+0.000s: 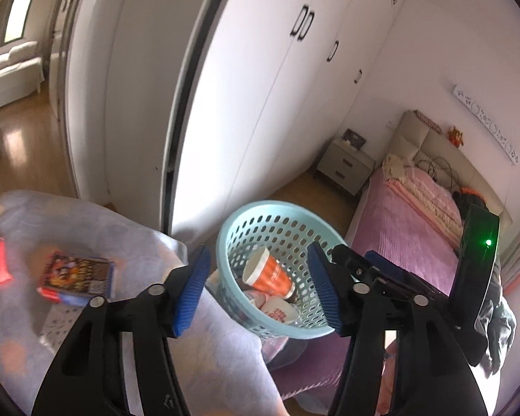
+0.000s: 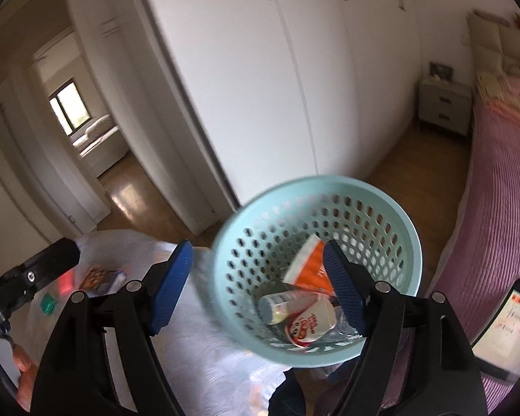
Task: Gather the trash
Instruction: 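Carry both cups over the teal basket and open both tools to drop them, then grasp the green pouch with the left tool while the right tool grasps the red pouch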
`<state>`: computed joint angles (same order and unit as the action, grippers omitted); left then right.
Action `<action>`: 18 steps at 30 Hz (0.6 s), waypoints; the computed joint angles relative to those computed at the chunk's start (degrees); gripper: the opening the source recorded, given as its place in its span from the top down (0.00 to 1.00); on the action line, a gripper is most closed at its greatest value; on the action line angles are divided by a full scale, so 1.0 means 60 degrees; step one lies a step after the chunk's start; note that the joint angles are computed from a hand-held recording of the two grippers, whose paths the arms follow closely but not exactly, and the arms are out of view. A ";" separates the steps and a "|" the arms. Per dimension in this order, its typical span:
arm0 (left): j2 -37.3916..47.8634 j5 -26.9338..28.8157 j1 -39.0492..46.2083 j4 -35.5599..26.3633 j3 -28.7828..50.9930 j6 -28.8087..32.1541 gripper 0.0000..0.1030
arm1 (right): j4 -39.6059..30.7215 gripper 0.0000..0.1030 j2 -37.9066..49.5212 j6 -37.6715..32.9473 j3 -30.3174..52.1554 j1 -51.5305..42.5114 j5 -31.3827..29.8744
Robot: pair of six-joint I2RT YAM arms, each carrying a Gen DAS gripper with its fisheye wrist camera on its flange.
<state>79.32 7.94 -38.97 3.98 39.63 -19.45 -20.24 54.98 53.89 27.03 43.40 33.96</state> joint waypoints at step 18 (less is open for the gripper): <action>-0.5899 0.4203 0.8331 -0.3467 -0.2207 0.2214 0.35 | 0.1238 0.59 0.3952 -0.1030 0.2998 0.3301 0.1159</action>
